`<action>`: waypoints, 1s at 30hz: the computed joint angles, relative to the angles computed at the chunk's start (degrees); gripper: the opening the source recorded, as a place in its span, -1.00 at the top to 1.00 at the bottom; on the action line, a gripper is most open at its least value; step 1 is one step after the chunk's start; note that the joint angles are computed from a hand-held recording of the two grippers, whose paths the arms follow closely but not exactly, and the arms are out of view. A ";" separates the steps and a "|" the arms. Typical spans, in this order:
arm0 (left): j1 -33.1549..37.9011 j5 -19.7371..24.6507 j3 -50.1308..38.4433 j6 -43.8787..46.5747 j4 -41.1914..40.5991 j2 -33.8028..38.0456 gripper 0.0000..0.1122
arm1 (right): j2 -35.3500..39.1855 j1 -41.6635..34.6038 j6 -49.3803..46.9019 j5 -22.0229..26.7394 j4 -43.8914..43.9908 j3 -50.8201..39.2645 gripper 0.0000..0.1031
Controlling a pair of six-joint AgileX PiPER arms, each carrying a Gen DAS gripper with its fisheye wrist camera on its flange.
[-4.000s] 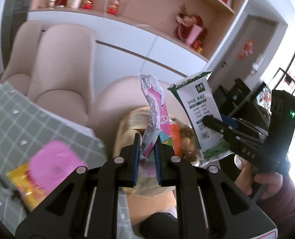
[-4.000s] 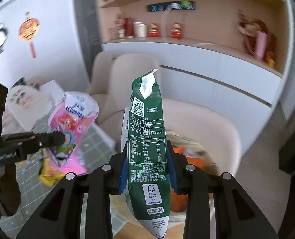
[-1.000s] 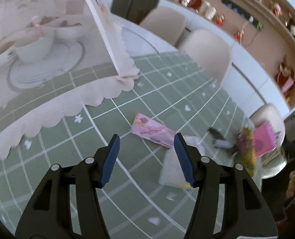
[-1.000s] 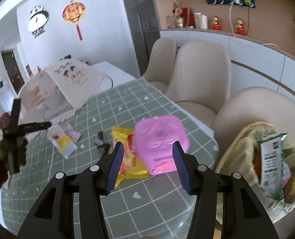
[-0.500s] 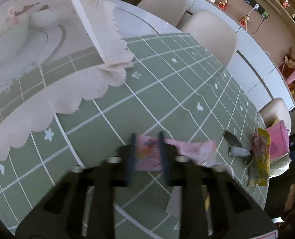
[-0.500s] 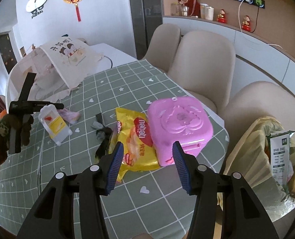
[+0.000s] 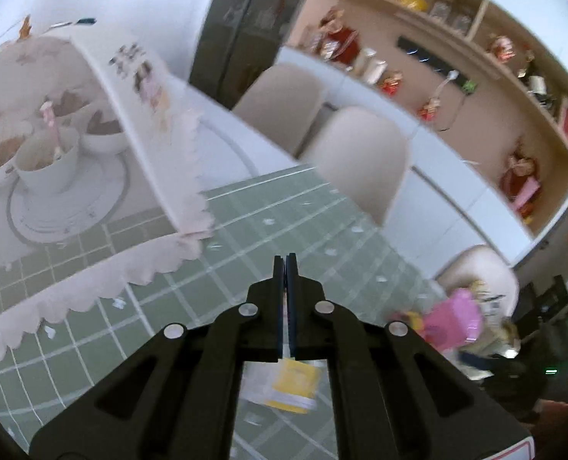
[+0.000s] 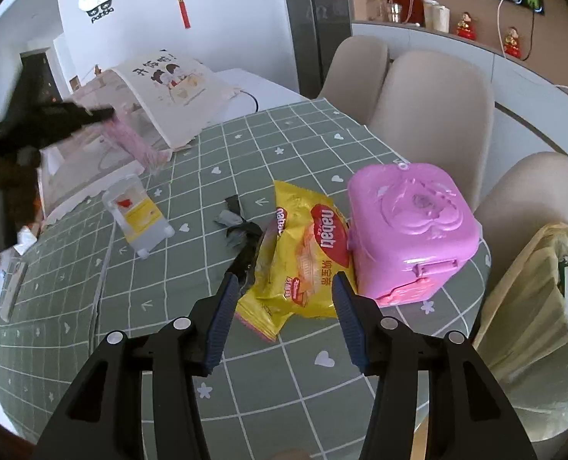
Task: Collect trash
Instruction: 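Reach the left tool to the pink wrapper on the table and close, then grasp the yellow Nabati wafer pack with the right tool while the left tool holds the wrapper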
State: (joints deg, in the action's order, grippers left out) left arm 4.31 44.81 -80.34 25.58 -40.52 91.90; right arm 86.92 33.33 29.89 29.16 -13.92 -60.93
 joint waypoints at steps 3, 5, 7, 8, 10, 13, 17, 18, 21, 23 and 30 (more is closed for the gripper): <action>-0.65 2.74 2.85 2.43 -5.60 -3.78 0.98 | 0.07 0.31 -1.27 1.07 0.45 0.12 0.06; -1.90 3.33 5.52 2.19 -7.82 -5.63 0.98 | -0.45 -0.14 -2.40 1.20 1.88 0.71 0.06; -3.87 2.38 8.45 0.85 -8.04 -6.89 0.98 | -0.73 -1.50 -6.37 1.28 6.55 1.10 0.06; -5.60 0.48 10.78 -0.59 -6.52 -7.82 0.98 | -0.79 -1.81 -7.20 1.31 7.48 1.32 0.06; -8.29 -2.79 14.94 -3.04 -4.16 -9.15 0.98 | -1.12 -1.80 -6.77 1.59 6.98 1.87 0.06; -10.84 -5.73 20.75 -5.96 -2.44 -9.30 0.96 | -2.01 -0.90 -2.62 2.25 2.92 3.08 0.06; -11.55 -6.31 26.00 -1.79 -3.13 -9.33 0.54 | -3.47 -0.05 3.04 2.29 -2.11 4.44 0.06; -11.55 -6.26 26.60 0.22 -2.90 -9.82 0.41 | -3.76 0.09 4.53 2.50 -3.33 4.62 0.06; -11.22 -5.37 27.06 4.22 -0.58 -11.69 0.35 | -4.06 0.15 6.35 2.97 -5.24 4.78 0.06; -9.68 -2.51 25.95 8.89 -1.59 -11.76 0.22 | -4.18 0.12 6.70 2.97 -5.50 5.03 0.06; -20.24 -6.35 20.36 7.72 9.50 -4.46 0.18 | -3.04 0.50 7.14 3.89 -5.82 4.46 0.06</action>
